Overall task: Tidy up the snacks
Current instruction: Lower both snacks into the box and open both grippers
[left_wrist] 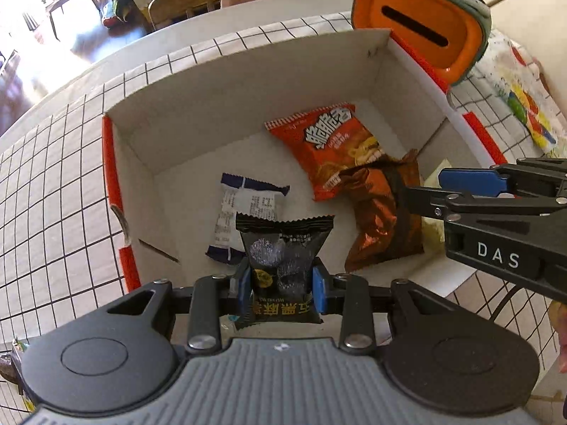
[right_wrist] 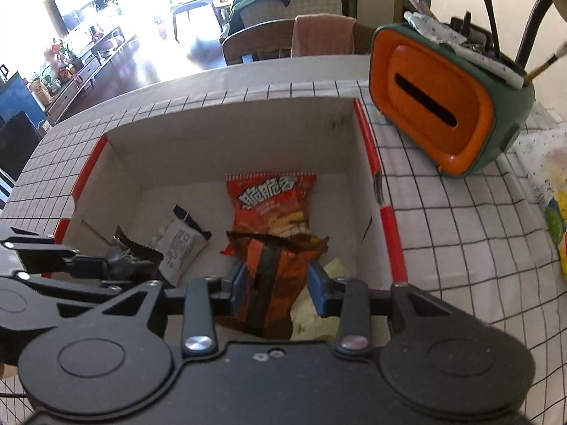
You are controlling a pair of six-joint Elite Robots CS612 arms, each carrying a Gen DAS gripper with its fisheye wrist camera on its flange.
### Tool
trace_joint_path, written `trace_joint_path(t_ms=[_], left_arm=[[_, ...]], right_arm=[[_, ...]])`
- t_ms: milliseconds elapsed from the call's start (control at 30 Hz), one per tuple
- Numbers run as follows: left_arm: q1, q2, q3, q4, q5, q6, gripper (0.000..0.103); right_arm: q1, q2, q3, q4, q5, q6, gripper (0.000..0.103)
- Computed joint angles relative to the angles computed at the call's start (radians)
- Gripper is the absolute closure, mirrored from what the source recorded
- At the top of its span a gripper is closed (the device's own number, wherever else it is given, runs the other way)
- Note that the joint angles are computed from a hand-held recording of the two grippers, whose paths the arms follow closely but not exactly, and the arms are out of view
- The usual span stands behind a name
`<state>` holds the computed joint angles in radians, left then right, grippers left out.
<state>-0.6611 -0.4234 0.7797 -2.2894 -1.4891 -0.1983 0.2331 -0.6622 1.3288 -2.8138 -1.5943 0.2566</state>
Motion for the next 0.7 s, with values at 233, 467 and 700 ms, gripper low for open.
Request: trace_joint_path(t_ms=[233, 467, 700], left_arm=[[-0.001, -0.009, 0.025, -0.040, -0.001, 0.020, 0.058], [0.004, -0.048, 0.094, -0.129, -0.016, 0.017, 0.057], [0.007, -0.096, 0.176, -0.241, -0.010, 0.012, 0.051]], right_arm=[[-0.003, -0.009, 0.017, -0.009, 0.021, -0.001, 0.065], [-0.002, -0.025, 0.040, -0.051, 0.033, 0.005, 0.064], [0.009, -0.046, 0.062, -0.097, 0.036, 0.001, 0.062]])
